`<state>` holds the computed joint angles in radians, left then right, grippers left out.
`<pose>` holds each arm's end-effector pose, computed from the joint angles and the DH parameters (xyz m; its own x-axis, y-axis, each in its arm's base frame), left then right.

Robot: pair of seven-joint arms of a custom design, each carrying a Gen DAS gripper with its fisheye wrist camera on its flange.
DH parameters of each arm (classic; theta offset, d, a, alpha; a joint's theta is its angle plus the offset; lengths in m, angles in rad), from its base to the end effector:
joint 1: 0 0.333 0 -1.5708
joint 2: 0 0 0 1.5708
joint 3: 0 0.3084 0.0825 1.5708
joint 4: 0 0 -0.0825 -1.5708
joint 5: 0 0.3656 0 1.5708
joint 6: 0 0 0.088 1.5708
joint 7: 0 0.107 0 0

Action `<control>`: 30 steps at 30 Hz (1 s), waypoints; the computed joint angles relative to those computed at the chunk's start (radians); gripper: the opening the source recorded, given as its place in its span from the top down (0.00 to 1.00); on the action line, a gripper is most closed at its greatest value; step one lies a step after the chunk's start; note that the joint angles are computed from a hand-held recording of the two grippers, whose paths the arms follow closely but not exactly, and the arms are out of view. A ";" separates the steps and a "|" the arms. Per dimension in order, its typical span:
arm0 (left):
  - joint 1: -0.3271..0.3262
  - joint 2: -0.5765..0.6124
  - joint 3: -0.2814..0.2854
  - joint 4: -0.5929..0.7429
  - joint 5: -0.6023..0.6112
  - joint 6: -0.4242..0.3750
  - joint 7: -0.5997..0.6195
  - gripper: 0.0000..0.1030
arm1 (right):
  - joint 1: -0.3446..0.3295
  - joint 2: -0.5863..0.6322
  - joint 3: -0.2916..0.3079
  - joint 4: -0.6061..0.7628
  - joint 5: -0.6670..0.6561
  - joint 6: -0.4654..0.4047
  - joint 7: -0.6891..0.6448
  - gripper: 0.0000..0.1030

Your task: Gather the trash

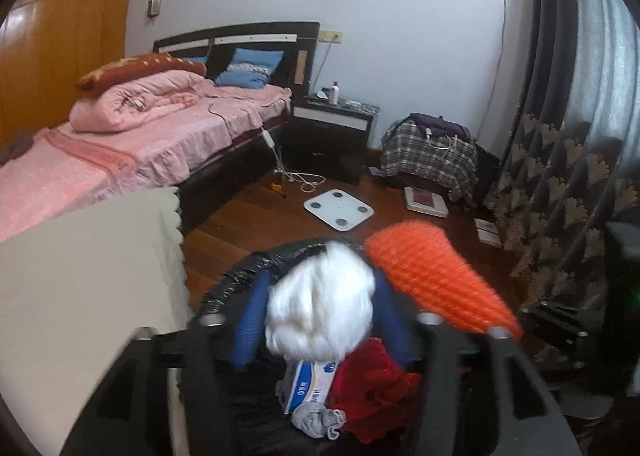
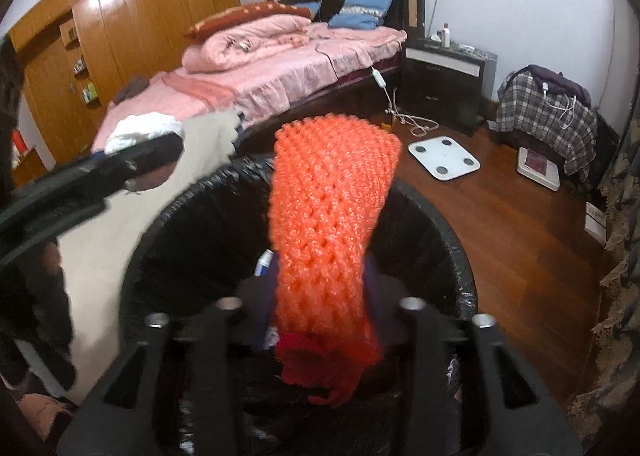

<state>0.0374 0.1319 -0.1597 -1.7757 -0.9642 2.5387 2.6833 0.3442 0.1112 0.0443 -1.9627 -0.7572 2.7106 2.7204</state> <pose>0.6239 -0.0615 0.5464 -0.5989 -0.7901 0.1308 -0.5201 0.2595 -0.8137 0.5520 0.2511 0.4844 -0.1249 -0.9869 -0.1024 -0.6944 0.1606 -0.7014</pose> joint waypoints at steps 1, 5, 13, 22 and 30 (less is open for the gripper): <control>0.001 0.002 0.000 0.002 -0.004 0.000 0.001 0.35 | 0.001 0.008 -0.001 0.004 -0.003 -0.015 0.002 0.38; 0.012 0.004 0.004 0.013 -0.014 -0.005 0.014 0.24 | 0.007 0.012 -0.006 0.001 -0.015 -0.031 0.021 0.20; 0.026 -0.045 0.024 -0.001 -0.035 0.057 0.034 0.06 | 0.008 -0.053 0.012 -0.034 -0.080 -0.035 0.108 0.08; 0.027 -0.156 0.075 -0.091 -0.028 0.106 0.026 0.06 | 0.006 -0.125 0.056 -0.030 -0.089 -0.038 0.143 0.06; 0.022 -0.255 0.129 -0.180 0.007 0.126 -0.002 0.06 | 0.023 -0.146 0.092 0.019 -0.093 -0.098 0.131 0.05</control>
<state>0.0596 -0.1236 -0.0312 -1.9557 -0.9571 2.6651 2.6815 0.3677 -0.0353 0.1365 -1.9435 -0.8503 2.6122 2.8511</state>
